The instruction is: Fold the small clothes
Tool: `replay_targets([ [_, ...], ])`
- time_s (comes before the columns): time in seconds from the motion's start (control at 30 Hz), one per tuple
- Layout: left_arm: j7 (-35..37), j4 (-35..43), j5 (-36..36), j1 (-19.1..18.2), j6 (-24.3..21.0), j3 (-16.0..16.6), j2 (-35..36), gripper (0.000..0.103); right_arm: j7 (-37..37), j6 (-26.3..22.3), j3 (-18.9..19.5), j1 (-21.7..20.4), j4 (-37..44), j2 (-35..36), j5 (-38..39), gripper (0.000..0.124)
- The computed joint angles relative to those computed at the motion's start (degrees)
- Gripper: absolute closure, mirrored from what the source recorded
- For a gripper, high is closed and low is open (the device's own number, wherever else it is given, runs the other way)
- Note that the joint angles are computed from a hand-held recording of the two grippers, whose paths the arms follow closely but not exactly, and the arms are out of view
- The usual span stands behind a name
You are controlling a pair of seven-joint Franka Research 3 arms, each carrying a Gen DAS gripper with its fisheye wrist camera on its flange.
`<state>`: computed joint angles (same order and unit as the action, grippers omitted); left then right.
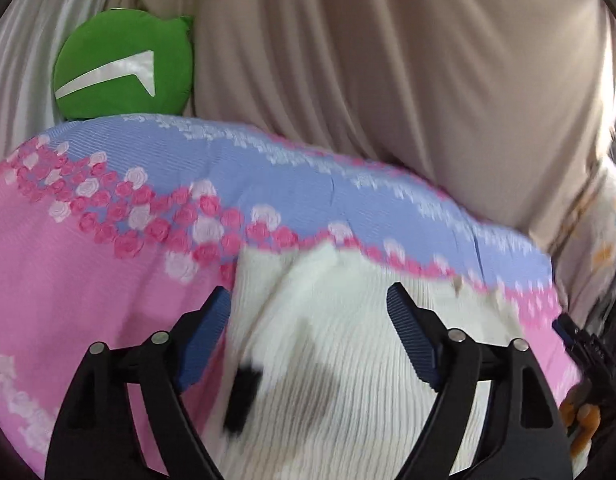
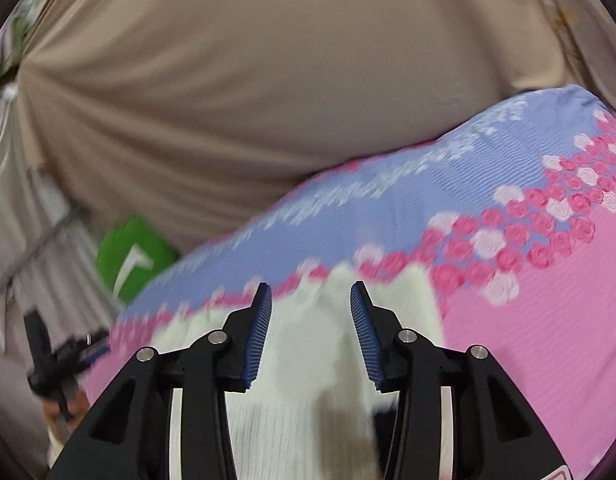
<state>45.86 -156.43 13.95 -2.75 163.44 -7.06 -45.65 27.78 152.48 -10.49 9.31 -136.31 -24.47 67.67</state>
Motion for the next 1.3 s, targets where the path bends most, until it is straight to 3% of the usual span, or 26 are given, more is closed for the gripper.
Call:
replay_targets([
  [0.07, 1.5, -1.4, -0.1, -2.3, -6.8, -0.6, -2.4, 0.023, 1.6, 5.4, 3.1, -1.5, -5.6, -3.3, -4.4, 0.058],
  [0.1, 1.4, -2.4, -0.5, -3.2, -9.2, -0.8, -3.3, 0.023, 3.2, 7.6, 3.8, -2.0, -7.3, -3.8, -6.2, 0.057],
  [0.17, 1.3, -5.0, -2.7, -5.7, -12.5, 0.1, -4.5, 0.027, 8.7, 6.3, 3.6, -3.7, -8.5, -2.7, -10.9, 0.057],
  [0.2, 1.2, -5.8, -3.7, -6.4, -13.3, 0.8, -4.5, 0.035, 10.6, 4.7, 2.7, -3.7, -8.2, -1.8, -12.1, 0.057],
  [0.23, 0.8, -6.7, -4.7, -6.8, -13.8, 1.2, -4.5, 0.038, 10.0, 4.9, 1.5, -2.8, -8.6, -1.7, -11.5, 0.061],
  [0.3, -0.7, -8.1, -4.6, -5.7, -13.4, 0.2, -6.1, 0.050, 12.0, 7.1, 3.0, -3.7, -9.5, -2.5, -15.4, 0.089],
  [0.33, -1.0, -8.0, -4.7, -5.7, -14.3, 0.1, -6.6, 0.067, 13.4, 6.0, 2.8, -4.0, -9.3, -2.9, -17.3, 0.120],
  [0.37, -1.0, -8.1, -5.2, -6.1, -14.6, 0.6, -7.2, 0.075, 12.8, 4.4, 0.6, -2.6, -8.8, -3.6, -16.1, 0.119],
  [0.53, -1.5, -9.2, -4.9, -6.0, -19.2, 0.3, -12.6, 0.091, 11.1, 5.5, -3.6, -1.8, -9.7, -8.2, -12.9, 0.120],
  [0.6, -0.9, -10.6, -5.7, -6.8, -19.5, 1.9, -13.8, 0.090, 13.9, 4.0, -3.2, -4.5, -10.1, -6.7, -16.3, 0.120],
  [0.67, -1.2, -11.5, -5.5, -6.3, -19.0, 1.1, -14.1, 0.087, 16.5, 0.1, -3.1, -6.3, -9.2, -3.2, -19.9, 0.120],
  [0.83, -3.0, -8.5, -3.9, -6.1, -20.1, -1.6, -15.0, 0.085, 16.1, 3.5, -1.7, -5.8, -9.7, -5.3, -18.5, 0.109],
  [0.87, -2.9, -7.6, -3.2, -5.9, -19.4, -1.7, -14.6, 0.078, 15.7, 3.8, -1.7, -5.1, -8.9, -5.4, -18.5, 0.104],
  [0.9, -2.6, -6.4, -2.4, -5.6, -18.2, -1.7, -13.7, 0.065, 15.1, 3.9, -2.0, -4.2, -7.7, -5.1, -18.1, 0.100],
  [0.97, -2.4, -3.8, -0.6, -4.1, -14.2, -1.9, -10.5, 0.046, 13.2, 4.2, -2.6, -1.8, -4.6, -3.3, -16.5, 0.080],
  [1.07, -1.0, 1.7, 1.8, -1.6, -9.2, -1.6, -1.2, 0.034, 11.7, 3.6, -1.9, 0.4, 1.9, 2.9, -15.3, 0.064],
  [1.17, 4.8, 7.6, -2.7, -5.6, -6.5, 5.0, 10.6, 0.034, 15.0, 0.2, 1.0, -1.1, 8.6, 10.8, -19.3, 0.051],
  [1.23, 11.8, 11.1, -9.5, -10.3, -6.7, 10.8, 17.0, 0.042, 20.6, -2.0, 4.0, -3.3, 12.7, 16.0, -27.3, 0.049],
  [1.27, 15.2, 12.7, -12.3, -11.9, -7.6, 12.7, 19.6, 0.059, 22.9, -2.0, 5.1, -4.2, 14.1, 18.1, -31.3, 0.054],
  [1.3, 17.1, 13.6, -13.7, -11.9, -8.3, 13.1, 21.1, 0.087, 24.9, -2.2, 6.1, -4.7, 15.3, 19.5, -35.4, 0.065],
])
